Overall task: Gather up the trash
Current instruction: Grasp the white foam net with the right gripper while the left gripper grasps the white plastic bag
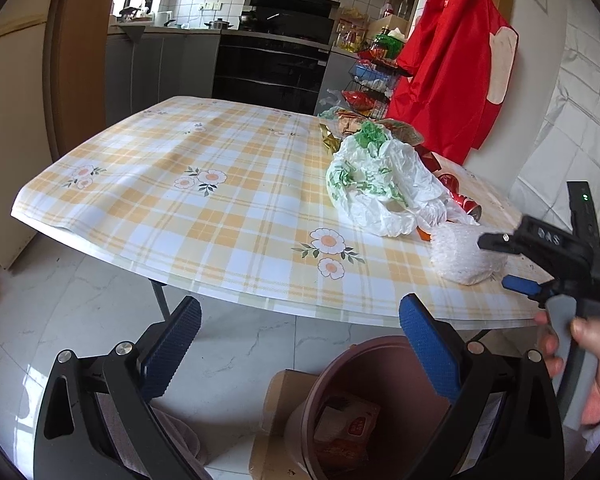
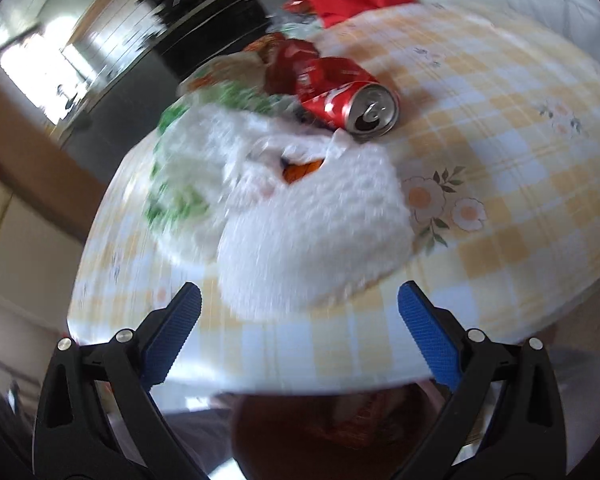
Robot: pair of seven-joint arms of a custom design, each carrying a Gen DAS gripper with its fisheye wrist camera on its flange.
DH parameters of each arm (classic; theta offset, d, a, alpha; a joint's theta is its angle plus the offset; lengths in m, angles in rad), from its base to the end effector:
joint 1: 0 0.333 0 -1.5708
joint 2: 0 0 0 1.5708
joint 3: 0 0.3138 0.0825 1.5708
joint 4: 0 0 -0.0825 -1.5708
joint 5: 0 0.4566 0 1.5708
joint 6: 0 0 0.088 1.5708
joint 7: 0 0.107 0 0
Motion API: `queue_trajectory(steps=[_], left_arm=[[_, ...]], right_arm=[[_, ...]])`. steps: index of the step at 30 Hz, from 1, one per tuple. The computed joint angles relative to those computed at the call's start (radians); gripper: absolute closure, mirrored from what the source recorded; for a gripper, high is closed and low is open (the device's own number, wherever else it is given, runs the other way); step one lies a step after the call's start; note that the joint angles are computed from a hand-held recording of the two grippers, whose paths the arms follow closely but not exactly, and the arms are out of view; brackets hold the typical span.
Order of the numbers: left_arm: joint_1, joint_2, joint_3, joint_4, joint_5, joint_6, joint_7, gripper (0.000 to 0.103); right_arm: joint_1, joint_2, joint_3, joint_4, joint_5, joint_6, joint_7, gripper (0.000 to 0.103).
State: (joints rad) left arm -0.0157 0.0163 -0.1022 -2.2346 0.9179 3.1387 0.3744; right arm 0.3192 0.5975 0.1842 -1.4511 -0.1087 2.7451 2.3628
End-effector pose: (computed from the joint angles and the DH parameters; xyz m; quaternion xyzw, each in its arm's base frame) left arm 0.5990 -0.1410 0.3966 -0.6881 0.5845 -0.3578 0.2385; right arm 0.7344 0.3732 0.3901 -0.5669 0.7475 -0.0416 0.3437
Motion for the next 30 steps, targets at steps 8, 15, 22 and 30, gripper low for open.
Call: queue_trajectory(steps=[8,15,22,30], left_arm=[[0.007,0.012,0.0,-0.02,-0.157,0.012,0.097,0.006],[0.006,0.033,-0.015,-0.016,-0.274,-0.005,0.19,0.006],[-0.035,0.064,0.02,0.014,-0.176,0.001,0.117,0.006],[0.04,0.089,-0.099,0.015,-0.404,0.05,0.389,0.006]], right_arm=[[0.024,0.149,-0.027,0.218,-0.001,-0.086,0.077,0.026],[0.012,0.052,-0.026,0.05,-0.024,0.05,0.051,0.058],[0.001,-0.094,-0.024,-0.182,-0.125,0.188,-0.005,0.061],[-0.066,-0.139,0.029,-0.273,-0.118,0.286,-0.038,0.061]])
